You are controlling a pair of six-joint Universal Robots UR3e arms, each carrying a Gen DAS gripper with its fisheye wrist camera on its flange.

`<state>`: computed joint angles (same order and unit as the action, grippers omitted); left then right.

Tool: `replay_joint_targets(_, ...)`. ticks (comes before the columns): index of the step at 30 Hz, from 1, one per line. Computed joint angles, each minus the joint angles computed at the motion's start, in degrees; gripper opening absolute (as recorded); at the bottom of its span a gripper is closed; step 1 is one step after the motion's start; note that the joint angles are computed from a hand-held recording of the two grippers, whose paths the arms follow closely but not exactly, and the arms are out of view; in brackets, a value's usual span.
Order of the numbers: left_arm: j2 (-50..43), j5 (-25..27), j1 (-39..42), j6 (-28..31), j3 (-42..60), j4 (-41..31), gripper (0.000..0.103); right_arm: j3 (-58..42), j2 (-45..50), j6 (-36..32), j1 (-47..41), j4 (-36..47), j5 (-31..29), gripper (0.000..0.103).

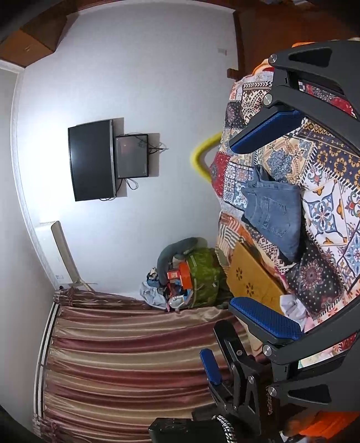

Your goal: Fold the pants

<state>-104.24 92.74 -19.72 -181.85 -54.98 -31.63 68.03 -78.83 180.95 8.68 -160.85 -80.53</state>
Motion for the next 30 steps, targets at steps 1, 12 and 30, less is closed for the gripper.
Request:
replay_joint_targets(1,0.0,-0.1,0.1,0.0,0.0,-0.1,0.103,0.0,0.0,0.1,0.0,0.1,0.0,0.103)
replay_joint_targets(12,0.6,-0.9,0.7,0.0,-0.9,0.0,0.103,-0.2,-0.2,0.8,-0.1,0.9,0.0,0.103)
replay_joint_targets(30,1.1,-3.2,1.4,0.5,-2.0,-0.1,0.103,-1.0,0.1,1.9,0.2,1.6,-0.9,0.103)
